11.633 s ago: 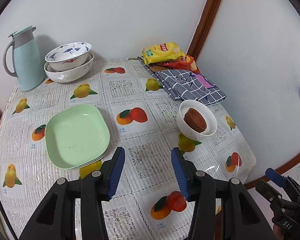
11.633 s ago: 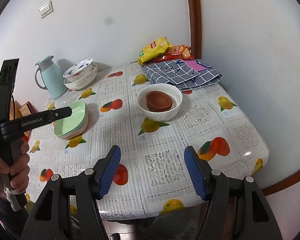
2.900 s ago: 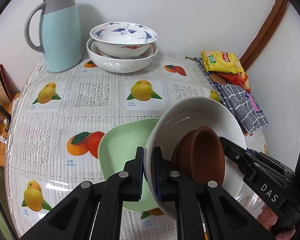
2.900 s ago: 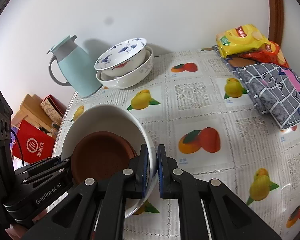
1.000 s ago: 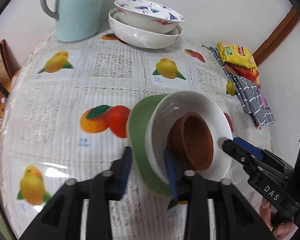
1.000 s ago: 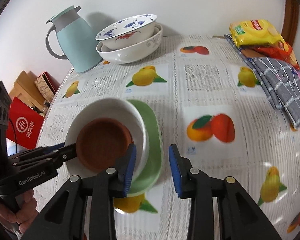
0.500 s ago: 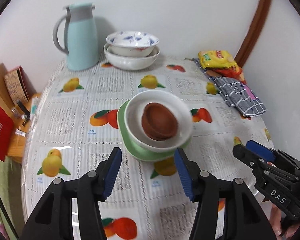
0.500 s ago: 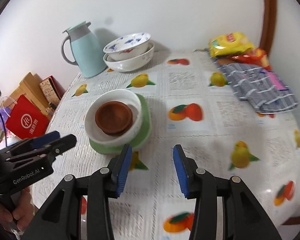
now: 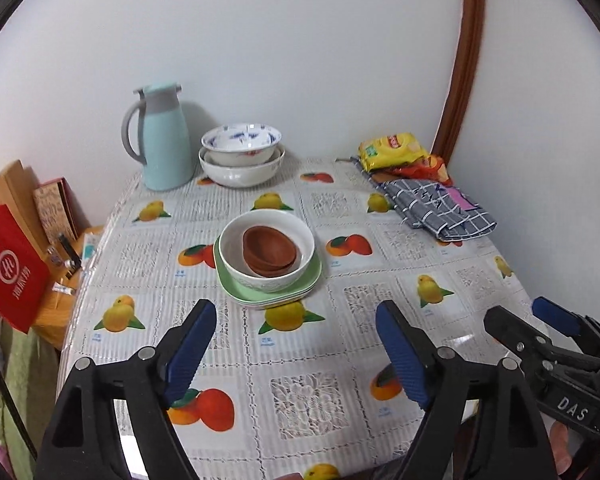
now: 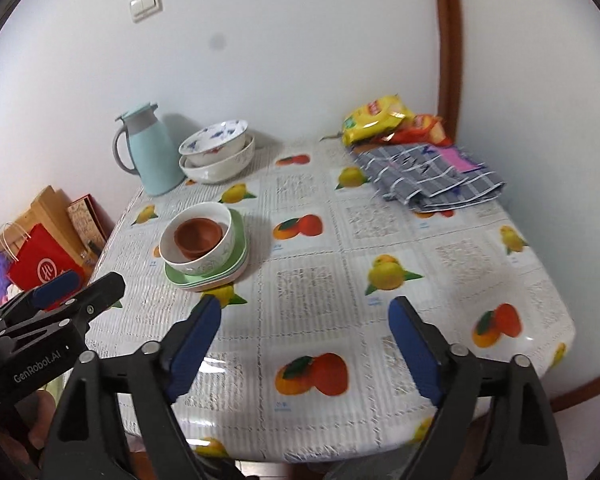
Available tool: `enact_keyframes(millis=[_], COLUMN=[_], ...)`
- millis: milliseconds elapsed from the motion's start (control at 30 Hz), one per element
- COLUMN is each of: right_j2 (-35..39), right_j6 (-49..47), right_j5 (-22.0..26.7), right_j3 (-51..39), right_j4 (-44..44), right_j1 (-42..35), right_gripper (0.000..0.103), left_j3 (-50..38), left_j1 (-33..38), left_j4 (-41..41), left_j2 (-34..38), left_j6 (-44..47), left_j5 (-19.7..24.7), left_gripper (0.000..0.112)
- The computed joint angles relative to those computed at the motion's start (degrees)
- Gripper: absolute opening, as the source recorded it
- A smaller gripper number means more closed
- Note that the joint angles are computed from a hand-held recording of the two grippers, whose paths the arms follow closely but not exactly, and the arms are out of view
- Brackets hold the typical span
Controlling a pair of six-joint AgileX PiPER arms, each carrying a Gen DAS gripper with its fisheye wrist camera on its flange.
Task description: Organize plates and bowls
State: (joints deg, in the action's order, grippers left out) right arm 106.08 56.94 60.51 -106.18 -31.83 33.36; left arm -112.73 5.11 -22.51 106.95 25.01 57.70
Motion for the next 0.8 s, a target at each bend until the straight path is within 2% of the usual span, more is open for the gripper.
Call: enact_keyframes(millis=[233, 800], right_j2=[-3.9, -6.9], right_j6=[2.1, 5.9], right_j5=[2.6, 4.8], right_j3=[3.6, 6.2], right_j4=[-5.0, -8.8], right_j1=[3.6, 6.6], right_gripper=[0.089, 0.089], left_j3=[7.2, 10.4], left_j1=[-1.3, -1.5], left_j4=[2.4, 3.7], left_j2=[-5.9, -8.6], left_j6=[-1.0, -1.8], left_j5=[-4.2, -5.2], left_gripper=[0.086, 0.086])
